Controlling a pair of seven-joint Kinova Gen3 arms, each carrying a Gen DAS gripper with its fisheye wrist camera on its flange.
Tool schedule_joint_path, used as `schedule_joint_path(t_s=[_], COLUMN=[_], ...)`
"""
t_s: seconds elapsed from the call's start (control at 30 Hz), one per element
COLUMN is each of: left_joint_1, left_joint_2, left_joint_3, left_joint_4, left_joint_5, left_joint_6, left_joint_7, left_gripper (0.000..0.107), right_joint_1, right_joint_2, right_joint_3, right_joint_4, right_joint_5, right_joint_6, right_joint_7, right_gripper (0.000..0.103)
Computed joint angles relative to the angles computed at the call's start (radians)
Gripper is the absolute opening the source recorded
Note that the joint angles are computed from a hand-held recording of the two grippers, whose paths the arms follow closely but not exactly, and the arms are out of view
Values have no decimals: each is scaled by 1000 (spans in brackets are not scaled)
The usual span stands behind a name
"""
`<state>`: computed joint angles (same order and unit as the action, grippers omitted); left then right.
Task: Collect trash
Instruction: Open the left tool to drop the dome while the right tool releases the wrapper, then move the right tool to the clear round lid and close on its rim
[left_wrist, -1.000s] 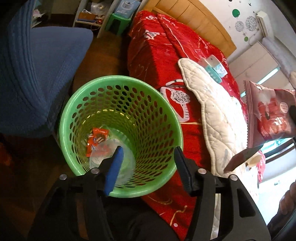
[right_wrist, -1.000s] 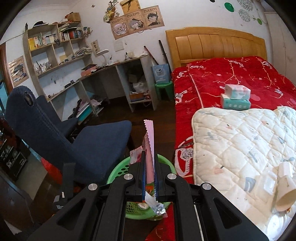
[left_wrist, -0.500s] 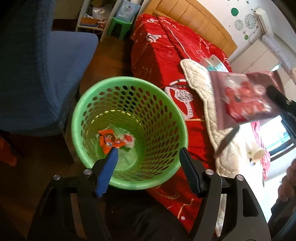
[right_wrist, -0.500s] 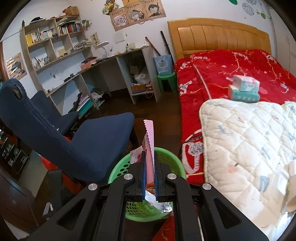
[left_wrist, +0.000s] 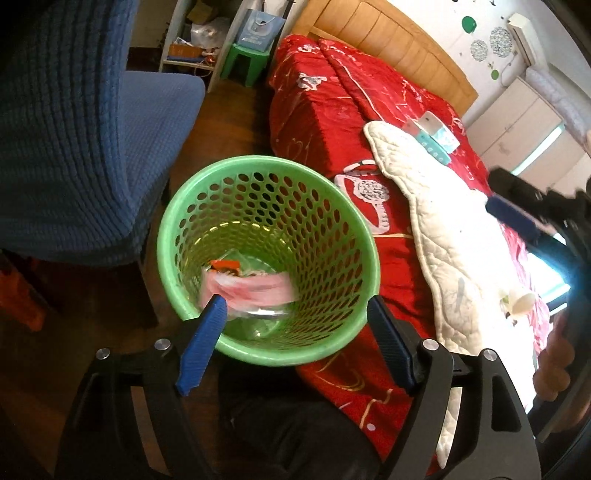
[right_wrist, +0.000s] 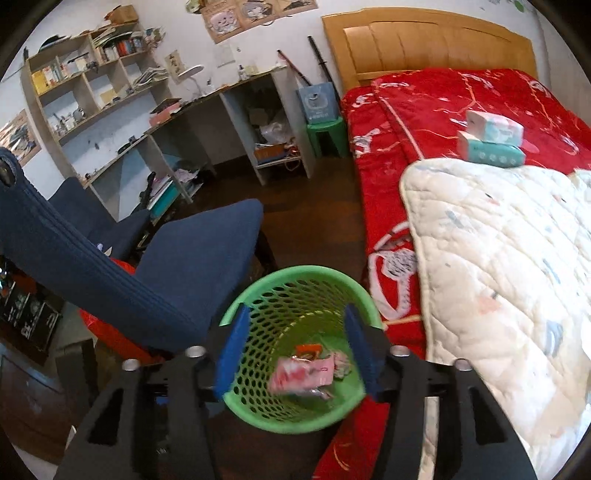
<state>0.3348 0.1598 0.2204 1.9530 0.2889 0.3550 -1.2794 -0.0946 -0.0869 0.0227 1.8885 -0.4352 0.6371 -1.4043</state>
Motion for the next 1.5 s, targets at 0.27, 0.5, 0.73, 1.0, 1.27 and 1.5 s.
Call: schedule_joint_path(t_s=[0.27, 0.5, 0.73, 1.0, 1.27, 1.5], left_joint_1=[83, 146, 198, 253, 303, 318], left_joint_2=[1, 23, 60, 99, 133, 159], left_joint_3=[-19, -13, -1, 7, -4, -3], left_joint_4=[-32, -84, -150, -224, -291, -338], left_joint_5=[-103, -173, -208, -240, -274, -279], left_joint_6=[-5, 11, 37, 68, 111, 137], left_joint_7=[111, 184, 223, 236, 258, 259], left_gripper=[79, 82, 84, 84, 85, 85], right_joint_1=[46, 115, 217, 275, 286, 352], right_joint_2=[-155, -276, -377, -361, -270, -193], right_joint_3=[23, 96, 194, 377, 465, 407], right_joint_4=[107, 172, 229, 241, 240, 235], right_joint_5=[153, 266, 366, 385, 297, 251], right_joint_6=[-13, 26, 77, 122, 142, 130], right_joint_7=[-54, -83, -87, 20, 192, 259], right_gripper=[82, 86, 90, 91, 93, 94])
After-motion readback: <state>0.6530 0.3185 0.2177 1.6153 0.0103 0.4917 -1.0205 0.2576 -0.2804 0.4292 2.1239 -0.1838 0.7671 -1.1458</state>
